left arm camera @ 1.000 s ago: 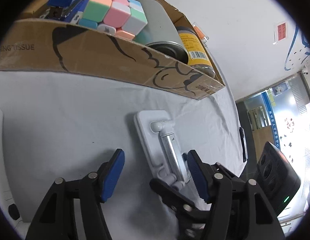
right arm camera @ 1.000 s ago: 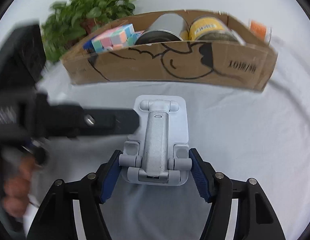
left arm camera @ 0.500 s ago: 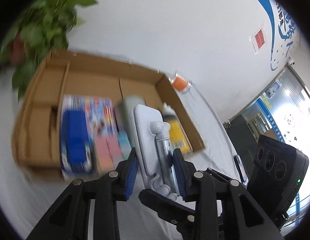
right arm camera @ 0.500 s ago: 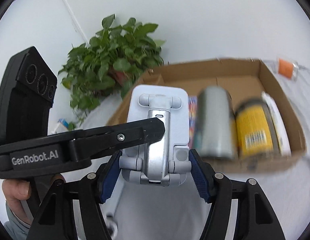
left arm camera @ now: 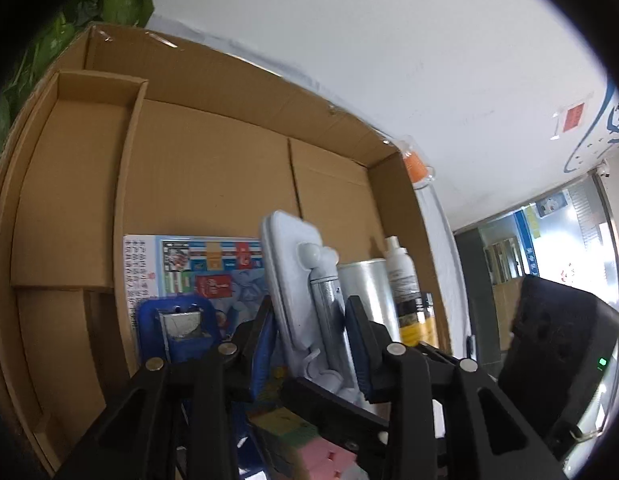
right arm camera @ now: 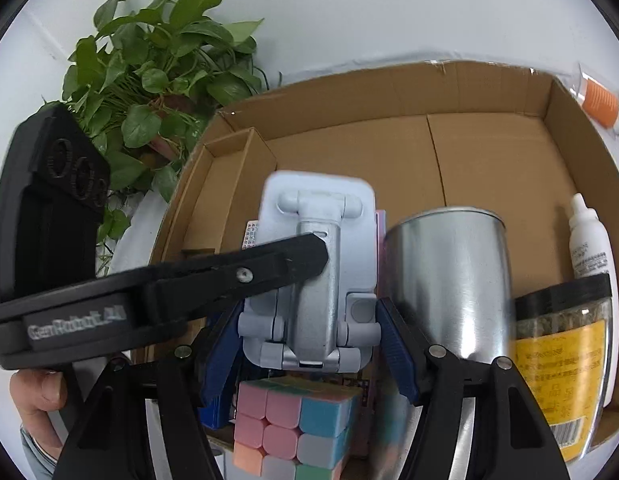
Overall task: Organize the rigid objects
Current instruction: 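Carry the white phone stand into the tray and open the right gripper, then grasp the white hair dryer by its head with the right gripper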
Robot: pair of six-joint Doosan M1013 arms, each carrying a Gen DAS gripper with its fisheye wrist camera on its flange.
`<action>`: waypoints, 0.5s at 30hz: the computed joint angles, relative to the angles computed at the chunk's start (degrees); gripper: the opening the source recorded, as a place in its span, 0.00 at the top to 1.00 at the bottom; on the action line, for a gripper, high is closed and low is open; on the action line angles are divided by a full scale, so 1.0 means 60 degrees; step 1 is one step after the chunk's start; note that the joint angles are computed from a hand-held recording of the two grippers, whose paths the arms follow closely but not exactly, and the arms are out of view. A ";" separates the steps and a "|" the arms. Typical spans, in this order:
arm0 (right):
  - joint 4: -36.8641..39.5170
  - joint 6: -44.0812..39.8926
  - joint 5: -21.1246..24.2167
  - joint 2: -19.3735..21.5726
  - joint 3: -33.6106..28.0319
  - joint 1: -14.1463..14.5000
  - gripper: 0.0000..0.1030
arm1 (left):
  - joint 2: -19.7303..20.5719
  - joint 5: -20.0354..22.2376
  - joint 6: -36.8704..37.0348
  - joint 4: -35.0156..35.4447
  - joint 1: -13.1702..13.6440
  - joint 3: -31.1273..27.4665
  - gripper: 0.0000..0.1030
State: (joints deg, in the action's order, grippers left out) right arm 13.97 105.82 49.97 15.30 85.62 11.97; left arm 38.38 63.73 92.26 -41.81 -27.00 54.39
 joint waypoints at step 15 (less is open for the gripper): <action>-0.3905 0.1079 -0.3024 -0.2732 0.3084 0.1532 0.03 | -0.4488 -0.5191 -0.2945 0.7012 -0.1144 0.5256 0.02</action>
State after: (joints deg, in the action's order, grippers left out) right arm -9.46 112.29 31.83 -1.09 104.12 21.16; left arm 11.45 32.59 74.59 0.26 -33.86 85.92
